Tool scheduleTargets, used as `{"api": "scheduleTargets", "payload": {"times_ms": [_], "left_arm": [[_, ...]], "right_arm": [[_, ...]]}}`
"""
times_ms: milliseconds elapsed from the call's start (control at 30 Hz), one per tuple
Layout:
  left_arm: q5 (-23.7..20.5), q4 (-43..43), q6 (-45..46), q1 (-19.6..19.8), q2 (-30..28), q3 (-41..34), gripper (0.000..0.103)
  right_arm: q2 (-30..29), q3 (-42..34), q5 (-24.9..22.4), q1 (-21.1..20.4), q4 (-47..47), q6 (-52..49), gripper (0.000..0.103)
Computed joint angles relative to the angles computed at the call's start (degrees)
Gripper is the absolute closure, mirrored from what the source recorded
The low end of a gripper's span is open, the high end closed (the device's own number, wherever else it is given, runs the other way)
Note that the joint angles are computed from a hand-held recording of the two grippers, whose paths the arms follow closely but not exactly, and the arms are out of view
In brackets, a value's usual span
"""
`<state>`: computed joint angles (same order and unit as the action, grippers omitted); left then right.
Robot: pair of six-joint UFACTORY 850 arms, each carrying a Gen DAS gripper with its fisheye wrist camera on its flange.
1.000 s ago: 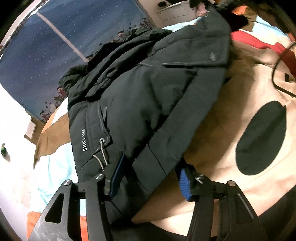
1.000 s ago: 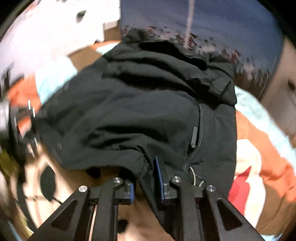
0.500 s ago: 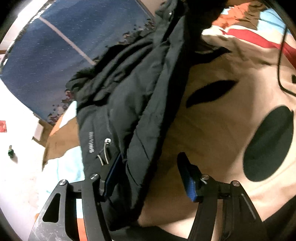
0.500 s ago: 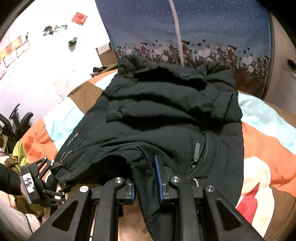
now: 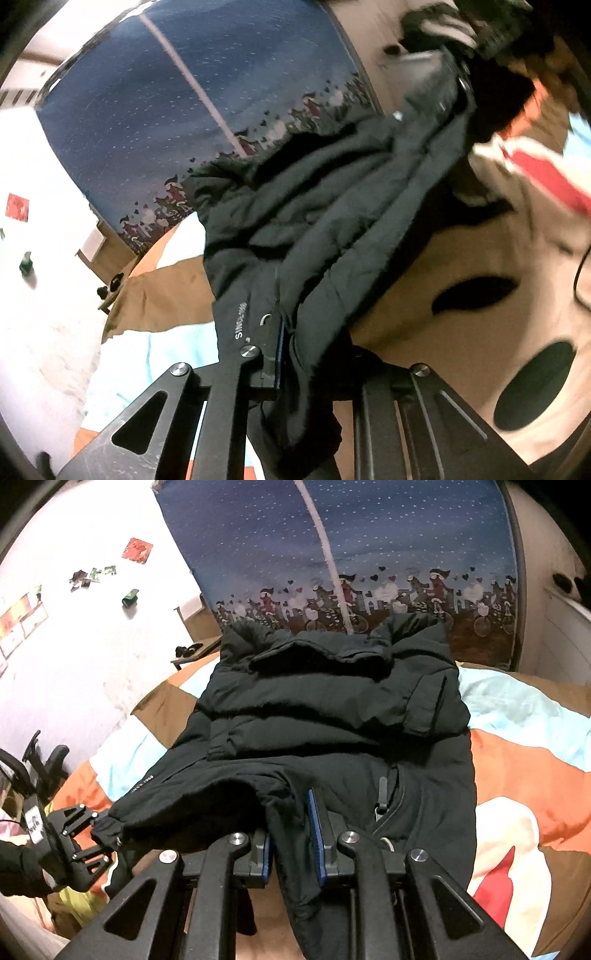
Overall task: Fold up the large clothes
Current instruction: 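Lift the hem with both tools and carry it over the jacket body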
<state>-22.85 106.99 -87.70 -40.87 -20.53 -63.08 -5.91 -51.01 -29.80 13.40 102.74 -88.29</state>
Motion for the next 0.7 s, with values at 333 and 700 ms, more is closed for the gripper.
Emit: {"api": "scheduleTargets", "payload": {"times_ms": [333,700], "left_arm": [[4.13,-7.39,2.95,1.14,1.54,-3.29,0.094],[4.52,1.08,-7.04,-0.28,6.97,2.42,0.098]], "right_arm": [[0.4,-0.3,-1.72,-1.54,3.11,-1.02,0.086],[11.14,11.56,0.95,0.49,13.81,-13.78,0.095]]}}
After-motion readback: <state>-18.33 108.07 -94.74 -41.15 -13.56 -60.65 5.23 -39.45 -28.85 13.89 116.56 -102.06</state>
